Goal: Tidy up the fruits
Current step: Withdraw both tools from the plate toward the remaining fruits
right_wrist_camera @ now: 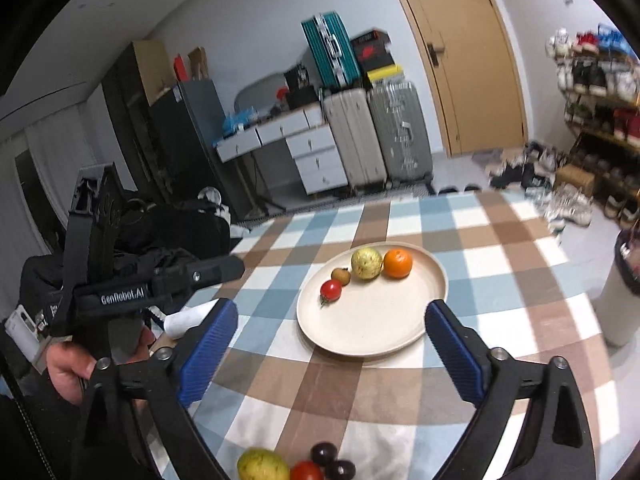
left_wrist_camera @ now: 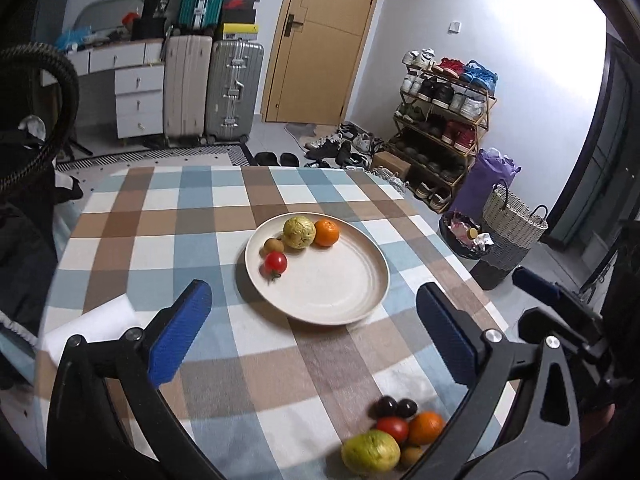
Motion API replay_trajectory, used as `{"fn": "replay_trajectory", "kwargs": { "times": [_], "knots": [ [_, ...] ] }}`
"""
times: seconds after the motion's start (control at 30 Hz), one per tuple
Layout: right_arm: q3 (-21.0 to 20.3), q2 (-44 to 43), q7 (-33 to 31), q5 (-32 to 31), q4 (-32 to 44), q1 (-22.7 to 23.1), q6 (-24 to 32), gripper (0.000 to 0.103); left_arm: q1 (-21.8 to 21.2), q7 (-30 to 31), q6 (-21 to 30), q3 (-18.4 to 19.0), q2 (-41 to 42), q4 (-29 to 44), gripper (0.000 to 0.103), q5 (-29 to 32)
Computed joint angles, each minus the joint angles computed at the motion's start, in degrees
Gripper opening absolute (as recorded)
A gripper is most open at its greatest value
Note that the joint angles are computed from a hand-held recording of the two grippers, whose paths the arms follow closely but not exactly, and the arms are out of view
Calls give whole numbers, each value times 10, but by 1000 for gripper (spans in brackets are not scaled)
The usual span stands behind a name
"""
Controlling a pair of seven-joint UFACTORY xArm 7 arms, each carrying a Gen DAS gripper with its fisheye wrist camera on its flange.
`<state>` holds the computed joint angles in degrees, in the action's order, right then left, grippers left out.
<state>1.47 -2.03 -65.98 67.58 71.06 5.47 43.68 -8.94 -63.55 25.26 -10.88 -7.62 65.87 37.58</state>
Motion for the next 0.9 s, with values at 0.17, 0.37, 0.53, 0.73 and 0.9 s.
{"fn": "replay_trajectory", "kwargs": {
  "times": [0.17,0.37,0.53,0.73,0.9],
  "knots": [
    [-19,-62,-36,26,-54,0,8,101,1,-56,41,-31,-42,-21,102,38],
    [-45,-120,-70,47,-104,11,7,103,3,-105,94,-68,-83,-43,102,77],
    [-66,-165,-90,55,-143,22,7,103,4,-150,116,-92,-115,-77,102,92],
    [-83,-201,-81,32,-184,30,12,103,-3,-185,108,-106,-144,-137,102,73],
    [-89,-225,-83,6,-227,35,6,103,-5,-199,89,-108,-160,-187,102,46]
  ]
}}
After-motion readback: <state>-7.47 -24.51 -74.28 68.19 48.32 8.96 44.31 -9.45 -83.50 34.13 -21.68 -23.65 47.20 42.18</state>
